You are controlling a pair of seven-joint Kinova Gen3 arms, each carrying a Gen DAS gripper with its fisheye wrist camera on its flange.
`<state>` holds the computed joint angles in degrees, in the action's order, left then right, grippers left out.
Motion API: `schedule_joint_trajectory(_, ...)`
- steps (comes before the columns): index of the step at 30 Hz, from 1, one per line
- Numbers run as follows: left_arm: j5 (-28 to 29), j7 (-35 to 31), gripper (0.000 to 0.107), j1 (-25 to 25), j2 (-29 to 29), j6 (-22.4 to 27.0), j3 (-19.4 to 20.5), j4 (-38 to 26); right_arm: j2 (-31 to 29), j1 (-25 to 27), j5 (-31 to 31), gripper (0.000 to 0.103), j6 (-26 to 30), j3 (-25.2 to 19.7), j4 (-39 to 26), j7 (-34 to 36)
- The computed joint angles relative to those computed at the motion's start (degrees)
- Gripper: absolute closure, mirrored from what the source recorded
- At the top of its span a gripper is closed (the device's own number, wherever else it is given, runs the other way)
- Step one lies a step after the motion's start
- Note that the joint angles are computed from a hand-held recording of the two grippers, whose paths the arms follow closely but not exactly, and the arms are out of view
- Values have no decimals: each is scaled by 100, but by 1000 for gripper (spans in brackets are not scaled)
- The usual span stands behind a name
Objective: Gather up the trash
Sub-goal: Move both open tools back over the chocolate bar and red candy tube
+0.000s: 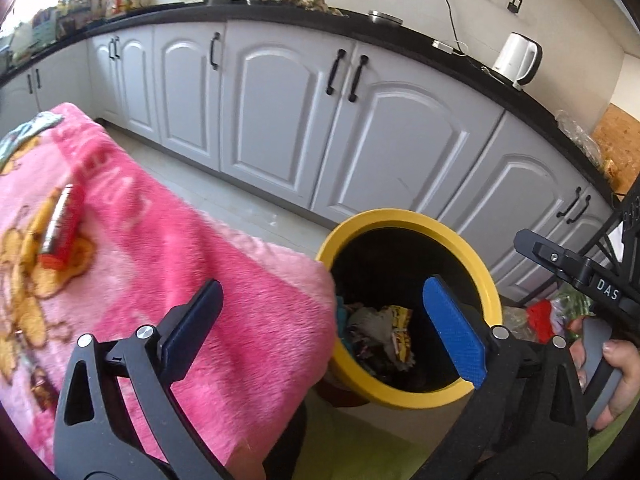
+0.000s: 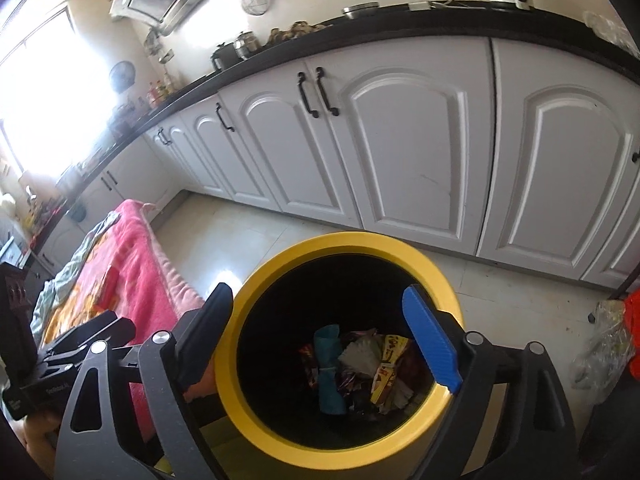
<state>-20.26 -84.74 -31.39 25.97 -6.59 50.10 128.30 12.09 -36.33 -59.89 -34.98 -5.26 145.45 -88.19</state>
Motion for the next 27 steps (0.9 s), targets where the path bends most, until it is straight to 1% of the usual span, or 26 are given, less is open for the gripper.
schedule_joint_trajectory(5, -174, 159, 15, -284, -203, -179, 77, 213, -47, -246, -447, 15, -7, -50, -176, 619)
schedule_joint_trajectory(9, -390, 391, 15, -612, -301, -195, 241, 301, -109, -427, -934, 13, -119, -171, -306, 1193)
schedule_joint_trajectory(12, -568, 555, 15, -864, -366, -241, 371, 377, -122, -467, -1133, 13, -163, -281, -409, 1494)
schedule_joint_trajectory(22, -1153, 1125, 15, -1408, -473, -330, 462, 540, -110, -606, -1456, 13, -126, -500, -769, 2338)
schedule_joint_trajectory(27, -1462, 1405, 15, -1709, -465, -377, 479, 590, -141, -584, -1467, 13, 21, -548, -951, 2600)
